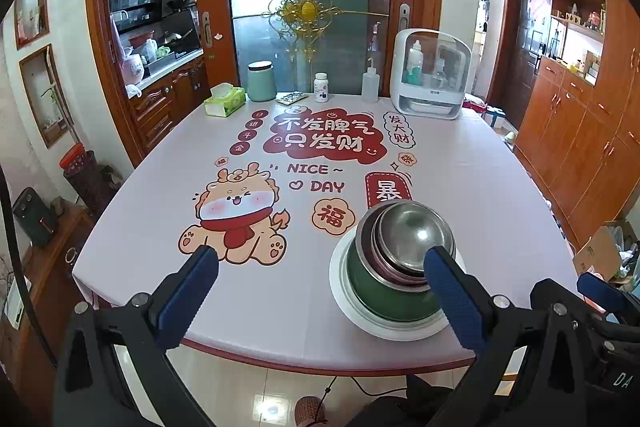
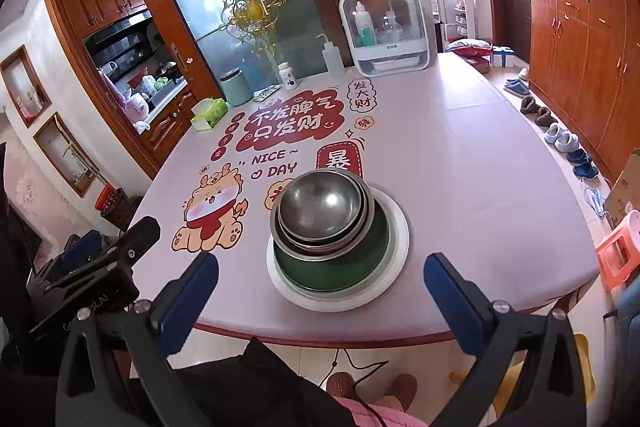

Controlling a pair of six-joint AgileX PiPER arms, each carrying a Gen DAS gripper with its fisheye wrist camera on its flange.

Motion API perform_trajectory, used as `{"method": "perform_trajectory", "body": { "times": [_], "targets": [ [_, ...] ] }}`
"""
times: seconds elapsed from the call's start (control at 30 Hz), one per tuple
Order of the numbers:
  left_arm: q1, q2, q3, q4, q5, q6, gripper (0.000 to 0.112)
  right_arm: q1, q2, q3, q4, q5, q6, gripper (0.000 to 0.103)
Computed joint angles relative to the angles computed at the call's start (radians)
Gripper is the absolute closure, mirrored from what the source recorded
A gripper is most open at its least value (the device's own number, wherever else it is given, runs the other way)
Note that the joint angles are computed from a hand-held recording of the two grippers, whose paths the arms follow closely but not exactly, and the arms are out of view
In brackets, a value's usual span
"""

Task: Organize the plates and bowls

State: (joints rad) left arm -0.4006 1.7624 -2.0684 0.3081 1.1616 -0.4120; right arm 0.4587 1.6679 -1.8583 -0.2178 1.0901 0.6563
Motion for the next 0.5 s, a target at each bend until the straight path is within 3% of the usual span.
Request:
{"method": "perform_trajectory", "body": {
  "times": [0.5],
  "targets": [
    [-0.001,0.023,-0.032,0.0,0.007,0.005,0.01,-0.027,0.037,-0.03,0.049,0.005,-0.042,0.0]
  ]
}}
